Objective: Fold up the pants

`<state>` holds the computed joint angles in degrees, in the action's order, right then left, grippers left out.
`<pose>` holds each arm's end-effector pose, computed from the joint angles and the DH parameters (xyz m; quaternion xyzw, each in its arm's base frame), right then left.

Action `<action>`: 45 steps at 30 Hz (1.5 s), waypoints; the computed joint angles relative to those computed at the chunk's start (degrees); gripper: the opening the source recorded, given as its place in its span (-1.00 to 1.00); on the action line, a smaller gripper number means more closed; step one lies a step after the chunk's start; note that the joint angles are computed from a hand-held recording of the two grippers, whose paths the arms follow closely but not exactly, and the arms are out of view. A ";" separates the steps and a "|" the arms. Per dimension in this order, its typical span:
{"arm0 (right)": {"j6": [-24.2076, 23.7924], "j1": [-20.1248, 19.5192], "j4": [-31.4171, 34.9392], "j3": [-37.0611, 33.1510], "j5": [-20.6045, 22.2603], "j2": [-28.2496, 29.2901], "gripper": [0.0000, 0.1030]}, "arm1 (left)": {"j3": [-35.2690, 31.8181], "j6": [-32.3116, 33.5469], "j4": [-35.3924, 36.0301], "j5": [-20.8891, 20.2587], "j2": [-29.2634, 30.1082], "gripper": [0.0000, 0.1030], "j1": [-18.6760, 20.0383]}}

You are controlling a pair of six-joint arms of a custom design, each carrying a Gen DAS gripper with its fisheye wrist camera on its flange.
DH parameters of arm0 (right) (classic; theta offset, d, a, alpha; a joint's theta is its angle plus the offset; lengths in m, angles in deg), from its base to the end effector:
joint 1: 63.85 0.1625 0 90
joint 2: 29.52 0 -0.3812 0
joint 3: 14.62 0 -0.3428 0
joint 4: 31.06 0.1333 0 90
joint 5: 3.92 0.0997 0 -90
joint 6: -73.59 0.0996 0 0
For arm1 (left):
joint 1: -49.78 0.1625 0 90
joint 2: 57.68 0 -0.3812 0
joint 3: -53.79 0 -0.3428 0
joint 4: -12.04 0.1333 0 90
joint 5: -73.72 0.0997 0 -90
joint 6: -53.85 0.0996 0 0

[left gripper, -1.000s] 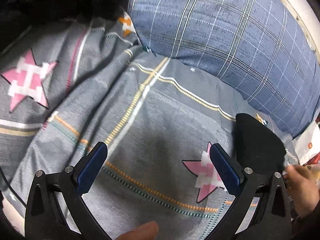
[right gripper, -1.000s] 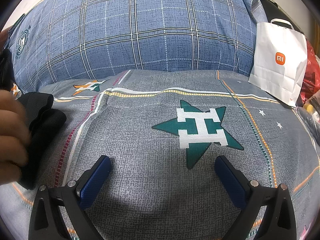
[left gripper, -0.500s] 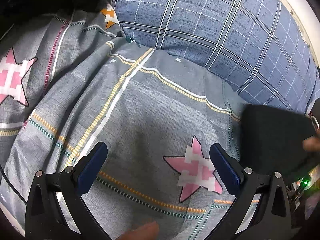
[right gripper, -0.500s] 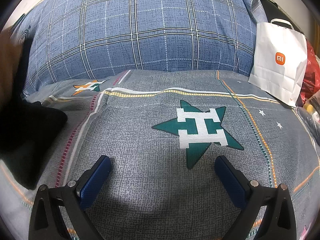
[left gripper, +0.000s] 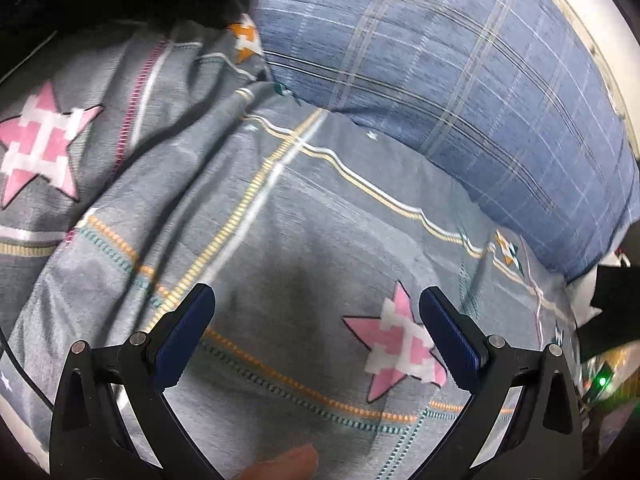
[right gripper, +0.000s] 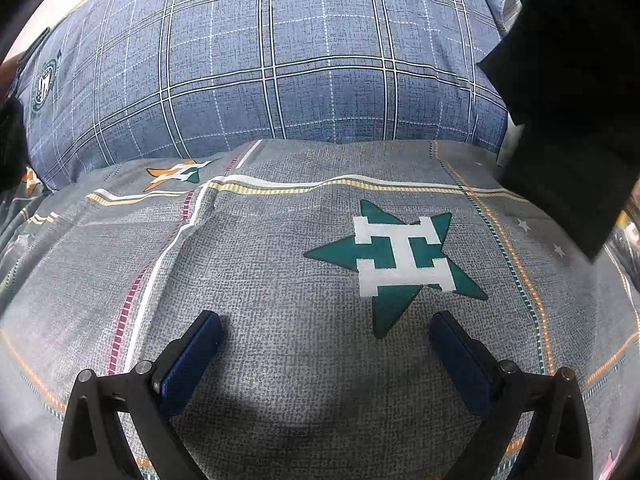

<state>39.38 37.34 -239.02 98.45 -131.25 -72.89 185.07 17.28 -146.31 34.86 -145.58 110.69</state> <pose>0.1727 -0.4974 0.1244 0.2130 -0.8481 0.3212 0.3635 -0.0004 -0.4345 0.2934 -0.1506 0.8728 -0.3923 0.2484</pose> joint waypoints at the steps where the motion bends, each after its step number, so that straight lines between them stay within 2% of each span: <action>1: 0.00 0.00 0.00 0.00 0.00 0.00 1.00 | 0.09 -0.80 0.06 0.54 -0.34 0.99 0.14; 4: 0.01 0.00 0.01 0.00 0.01 -0.01 1.00 | 0.22 -2.65 0.18 1.54 -1.01 0.99 0.49; 7: 0.03 0.02 0.02 -0.01 -0.01 0.00 1.00 | 0.64 -5.10 0.38 4.61 -1.92 0.99 0.11; 15: 0.05 0.03 0.05 0.00 -0.01 -0.02 1.00 | 6.90 -13.67 -4.02 22.08 -7.80 0.99 -5.35; 19: -0.01 0.01 0.05 -0.01 -0.02 -0.05 1.00 | 9.09 -14.18 -8.25 26.46 -9.27 0.99 -6.83; 22: -0.08 0.02 -0.03 -0.02 -0.06 -0.01 1.00 | 10.13 -17.89 -5.95 28.72 -11.43 0.99 -7.47; 24: 0.03 0.09 0.21 -0.08 -0.08 -0.12 1.00 | 9.91 -18.34 -5.09 28.57 -11.64 0.99 -7.20; 29: 0.10 0.24 0.60 -0.87 -0.23 0.33 1.00 | 8.29 -19.41 -1.44 23.96 -11.62 0.99 -5.18; 36: 0.05 0.18 0.60 -0.78 -0.21 0.22 1.00 | 7.89 -18.69 -2.54 21.22 -10.61 0.99 -4.56; 39: -0.14 -0.09 0.48 -0.74 0.03 0.18 1.00 | 7.96 -20.69 -0.27 21.21 -11.80 0.99 -4.26; 45: -0.13 -0.09 0.48 -0.73 0.03 0.17 1.00 | 7.15 -25.09 2.88 18.63 -13.18 0.99 -1.51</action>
